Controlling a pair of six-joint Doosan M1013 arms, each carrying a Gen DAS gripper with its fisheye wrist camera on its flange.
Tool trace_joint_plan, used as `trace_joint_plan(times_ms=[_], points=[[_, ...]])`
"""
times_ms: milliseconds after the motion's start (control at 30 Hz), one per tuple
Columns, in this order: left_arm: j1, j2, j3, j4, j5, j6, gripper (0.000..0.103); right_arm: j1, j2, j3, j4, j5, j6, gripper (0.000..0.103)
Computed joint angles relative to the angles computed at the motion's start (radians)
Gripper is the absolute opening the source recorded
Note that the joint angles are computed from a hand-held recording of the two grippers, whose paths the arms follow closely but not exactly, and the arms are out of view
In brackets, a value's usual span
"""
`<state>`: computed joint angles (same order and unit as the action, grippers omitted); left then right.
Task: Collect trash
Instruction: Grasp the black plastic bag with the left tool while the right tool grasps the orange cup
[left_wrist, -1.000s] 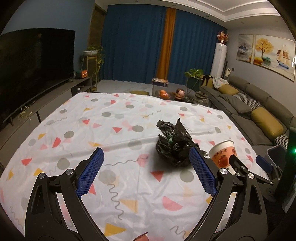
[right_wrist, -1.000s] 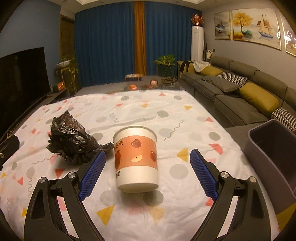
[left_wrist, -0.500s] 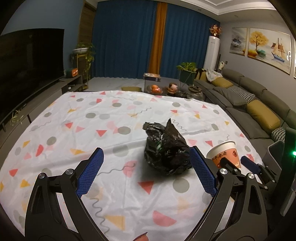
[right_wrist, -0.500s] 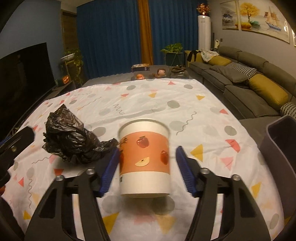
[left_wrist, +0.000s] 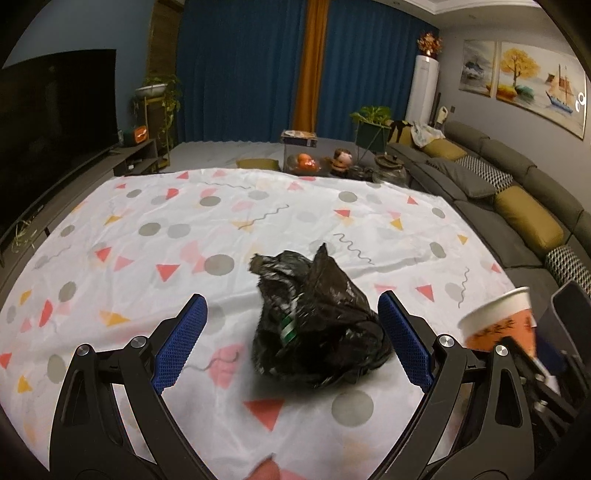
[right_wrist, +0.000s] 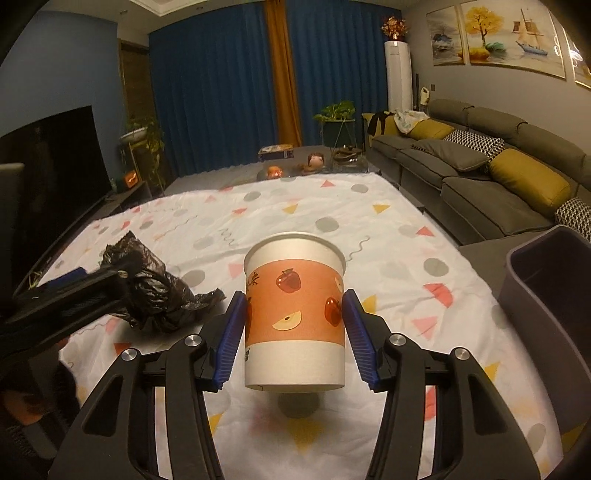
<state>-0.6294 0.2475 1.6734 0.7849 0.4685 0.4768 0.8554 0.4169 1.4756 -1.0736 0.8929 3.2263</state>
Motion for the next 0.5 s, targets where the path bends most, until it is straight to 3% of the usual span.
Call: trace_joint_plan(times_ms=[133, 333, 400, 500], points=[[0.001, 0.02, -0.02, -0.063, 0.006, 0.066, 0.086, 0.005, -0.011, 0.012, -0.031, 0.005, 0.029, 0.053], [0.01, 0.036, -0.032, -0.198, 0.001, 0.21, 0.046, 0.008, -0.022, 0.026, -0.056, -0.001, 0.061, 0.053], [0.015, 0.036, -0.031, -0.251, -0.01, 0.257, 0.029, 0.009, -0.022, 0.026, -0.055, -0.001, 0.062, 0.053], [0.017, 0.032, -0.026, -0.286, -0.024, 0.287, 0.015, 0.01, -0.025, 0.028, -0.055, 0.0, 0.066, 0.053]])
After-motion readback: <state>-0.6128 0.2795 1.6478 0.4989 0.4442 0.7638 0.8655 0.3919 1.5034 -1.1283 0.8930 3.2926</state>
